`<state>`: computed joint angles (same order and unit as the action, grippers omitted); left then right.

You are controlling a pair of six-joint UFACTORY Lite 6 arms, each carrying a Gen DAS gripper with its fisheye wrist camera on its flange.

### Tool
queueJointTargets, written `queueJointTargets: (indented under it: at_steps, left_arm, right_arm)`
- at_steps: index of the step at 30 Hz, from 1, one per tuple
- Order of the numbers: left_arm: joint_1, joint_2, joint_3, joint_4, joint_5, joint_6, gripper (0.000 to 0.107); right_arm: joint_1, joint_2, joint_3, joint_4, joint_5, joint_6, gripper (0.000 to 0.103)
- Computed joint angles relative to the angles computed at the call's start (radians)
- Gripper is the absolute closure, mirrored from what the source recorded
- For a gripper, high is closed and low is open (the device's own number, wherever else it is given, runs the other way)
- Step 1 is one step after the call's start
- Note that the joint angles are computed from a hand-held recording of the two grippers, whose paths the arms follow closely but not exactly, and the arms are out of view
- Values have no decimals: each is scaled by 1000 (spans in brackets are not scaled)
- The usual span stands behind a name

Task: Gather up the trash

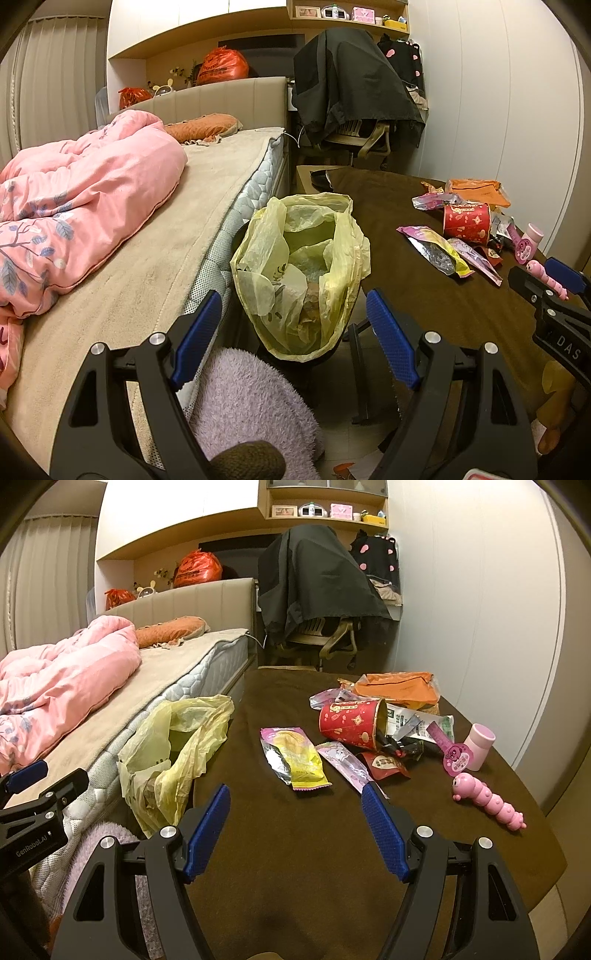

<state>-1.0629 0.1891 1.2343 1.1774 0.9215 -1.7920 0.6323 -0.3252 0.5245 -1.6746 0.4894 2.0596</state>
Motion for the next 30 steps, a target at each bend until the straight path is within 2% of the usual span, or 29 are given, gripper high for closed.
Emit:
queueJointTargets:
  at_steps: [30]
  left_arm:
    - [-4, -1, 3, 5, 2, -5, 30]
  right_arm:
    - [38, -5, 2, 9, 31, 5, 33]
